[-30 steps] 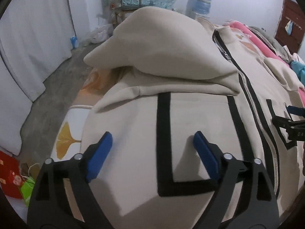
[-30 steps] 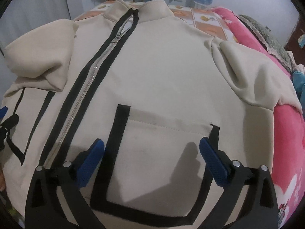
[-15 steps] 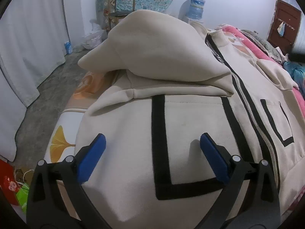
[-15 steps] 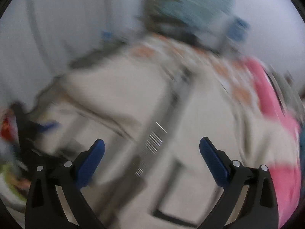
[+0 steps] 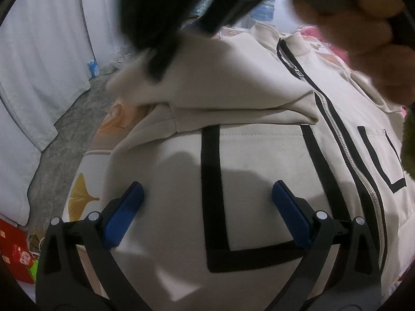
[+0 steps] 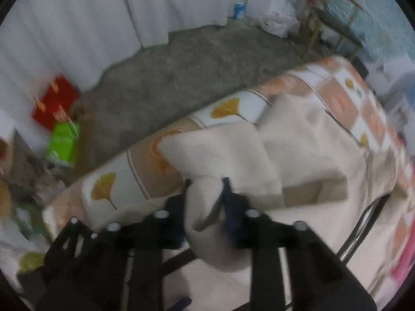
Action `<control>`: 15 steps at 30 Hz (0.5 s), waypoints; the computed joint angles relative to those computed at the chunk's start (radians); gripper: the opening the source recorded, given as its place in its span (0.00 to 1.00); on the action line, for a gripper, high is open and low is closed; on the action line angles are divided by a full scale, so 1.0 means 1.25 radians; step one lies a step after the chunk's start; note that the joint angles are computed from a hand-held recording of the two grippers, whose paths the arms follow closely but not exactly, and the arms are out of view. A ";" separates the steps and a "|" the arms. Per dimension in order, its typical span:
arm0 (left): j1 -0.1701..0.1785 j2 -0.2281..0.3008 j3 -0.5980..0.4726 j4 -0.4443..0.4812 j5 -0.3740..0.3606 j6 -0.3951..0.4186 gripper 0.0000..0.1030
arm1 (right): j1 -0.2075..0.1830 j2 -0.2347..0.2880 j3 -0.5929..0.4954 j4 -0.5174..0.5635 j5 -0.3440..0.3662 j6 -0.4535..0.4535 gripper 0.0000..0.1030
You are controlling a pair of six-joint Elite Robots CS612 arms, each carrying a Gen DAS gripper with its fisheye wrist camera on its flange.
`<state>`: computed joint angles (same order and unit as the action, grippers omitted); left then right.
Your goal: Fold large clothes
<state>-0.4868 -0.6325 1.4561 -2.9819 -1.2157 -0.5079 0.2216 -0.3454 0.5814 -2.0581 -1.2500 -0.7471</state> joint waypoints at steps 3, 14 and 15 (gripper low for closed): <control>0.000 0.000 0.000 0.003 0.002 -0.001 0.93 | -0.058 -0.049 0.066 -0.067 0.140 0.101 0.12; 0.000 0.000 0.000 0.005 0.001 0.000 0.93 | -0.244 -0.157 0.310 -0.387 0.234 0.482 0.39; 0.000 0.000 -0.001 0.006 0.001 0.000 0.93 | -0.255 -0.159 0.323 -0.399 0.233 0.516 0.39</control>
<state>-0.4866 -0.6325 1.4550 -2.9740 -1.2146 -0.5076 -0.0973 -0.5442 0.9854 -2.5571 -0.9587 -0.1019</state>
